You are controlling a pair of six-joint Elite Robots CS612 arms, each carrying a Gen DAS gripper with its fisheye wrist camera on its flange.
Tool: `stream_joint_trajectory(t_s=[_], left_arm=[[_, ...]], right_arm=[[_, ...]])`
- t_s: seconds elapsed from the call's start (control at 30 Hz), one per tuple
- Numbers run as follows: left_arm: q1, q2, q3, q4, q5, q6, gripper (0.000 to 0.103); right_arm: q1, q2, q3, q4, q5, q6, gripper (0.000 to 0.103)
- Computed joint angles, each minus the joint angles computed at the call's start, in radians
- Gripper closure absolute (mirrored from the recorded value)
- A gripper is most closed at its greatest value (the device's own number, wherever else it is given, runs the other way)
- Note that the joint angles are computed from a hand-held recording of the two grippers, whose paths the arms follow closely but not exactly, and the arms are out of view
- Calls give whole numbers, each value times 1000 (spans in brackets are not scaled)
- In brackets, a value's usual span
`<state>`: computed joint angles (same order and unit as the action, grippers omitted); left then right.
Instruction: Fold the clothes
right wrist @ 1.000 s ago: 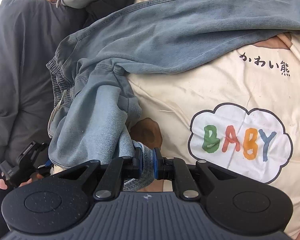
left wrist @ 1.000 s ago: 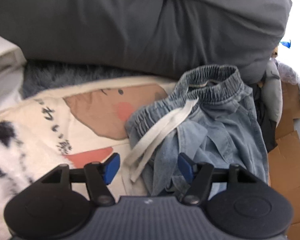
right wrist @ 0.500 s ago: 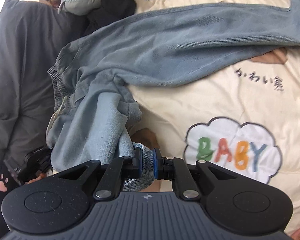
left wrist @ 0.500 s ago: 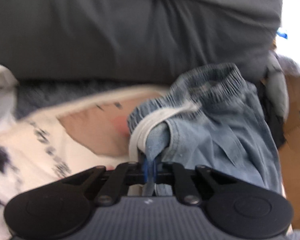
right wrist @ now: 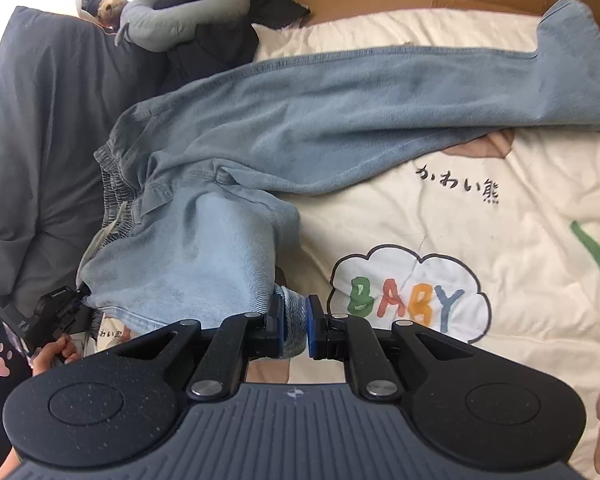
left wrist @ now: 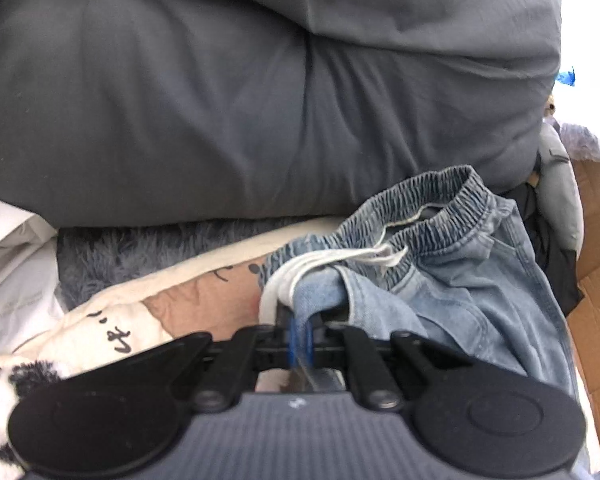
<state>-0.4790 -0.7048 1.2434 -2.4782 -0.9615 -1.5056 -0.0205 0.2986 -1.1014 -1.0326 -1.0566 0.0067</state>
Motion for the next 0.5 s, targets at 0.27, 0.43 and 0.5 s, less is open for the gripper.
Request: stream_joint_trajectory(t_s=[0.27,0.43,0.5], left_arm=[[8,5,-11,66,-54,21,96],[3,-1,-22,133,-87,86,82],[-1,-6,-18,148,-79,81,68]], right_arm=[[3,-17,2,141,-20,-78,89],[2,-5,-12,172,-113,-78,88],[-2,-6,-9,180,-129,-86,88]])
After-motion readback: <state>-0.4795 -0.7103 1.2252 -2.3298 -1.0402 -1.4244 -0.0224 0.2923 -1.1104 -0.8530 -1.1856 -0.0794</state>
